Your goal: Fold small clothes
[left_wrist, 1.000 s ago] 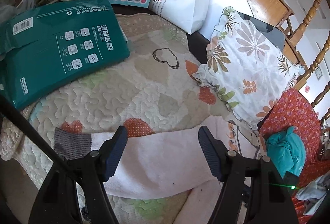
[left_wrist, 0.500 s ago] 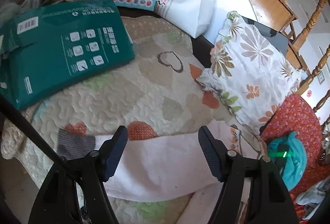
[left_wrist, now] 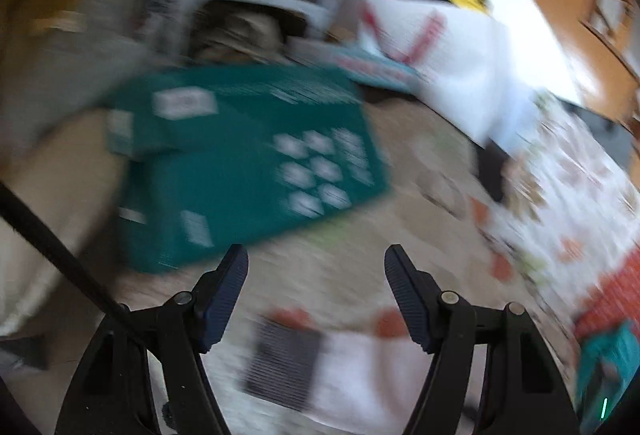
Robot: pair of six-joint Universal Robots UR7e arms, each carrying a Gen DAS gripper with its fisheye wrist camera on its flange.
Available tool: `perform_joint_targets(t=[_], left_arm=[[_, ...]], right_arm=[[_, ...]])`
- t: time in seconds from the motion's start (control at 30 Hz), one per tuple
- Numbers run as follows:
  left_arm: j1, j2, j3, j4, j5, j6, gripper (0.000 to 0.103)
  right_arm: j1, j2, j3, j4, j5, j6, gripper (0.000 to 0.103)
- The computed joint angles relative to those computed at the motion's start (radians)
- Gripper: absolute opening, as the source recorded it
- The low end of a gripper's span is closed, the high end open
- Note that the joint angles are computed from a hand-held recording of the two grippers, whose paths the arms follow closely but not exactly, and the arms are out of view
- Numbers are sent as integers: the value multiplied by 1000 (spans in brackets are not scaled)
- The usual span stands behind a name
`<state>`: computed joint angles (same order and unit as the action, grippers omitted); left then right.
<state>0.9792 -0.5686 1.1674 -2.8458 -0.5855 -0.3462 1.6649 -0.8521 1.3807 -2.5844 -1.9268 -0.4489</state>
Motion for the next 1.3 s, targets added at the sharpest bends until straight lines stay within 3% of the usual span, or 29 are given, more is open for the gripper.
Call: perform_joint_targets(t=[0.1,0.17,0.4,0.47,0.5,0.53,0.57,0.6,0.67,0.73,0.8,0.97,1.07,1.17,1.3], left_arm=[[1,-29,48,-74,88,1,70],[4,-45,74,-144,122,28,70],[24,-102,137,-187,110,-2,70],[23,-112,154,-231,108,-1,70],[23,-115,160,-258,107,8,70],[21,-115,166,-287,107,17,70],[20,-116,169,-311,107,26,70],[19,-116,174,-341,108,39,70],[15,-117,184,-403,117,67,70],[14,-121,196,-448,119,84,70],[15,-122,200,-471,124,89,70],[13,-125,211,-495,138,79,71],[10,-118,204,-442,127,59,71],[-2,-100,189,-405,114,73,71],[-29,-55,154,-362,87,117,74]], right_arm=[[31,24,44,0,14,-73,60],[60,58,74,-48,-13,-165,66],[110,204,87,-241,-146,-372,69],[113,244,71,-316,-169,-410,65],[113,252,63,-321,-163,-397,61],[113,257,44,-303,-161,-356,44],[113,257,19,-270,-154,-289,18],[112,255,-1,-231,-140,-243,6],[102,243,-46,-158,-91,-113,6],[97,229,-67,-139,-48,-36,6],[89,200,-87,-104,49,63,6],[90,133,-116,-101,300,224,6],[95,101,-128,-124,407,275,6],[98,42,-88,-186,410,297,6],[62,-59,-6,-270,315,337,6]])
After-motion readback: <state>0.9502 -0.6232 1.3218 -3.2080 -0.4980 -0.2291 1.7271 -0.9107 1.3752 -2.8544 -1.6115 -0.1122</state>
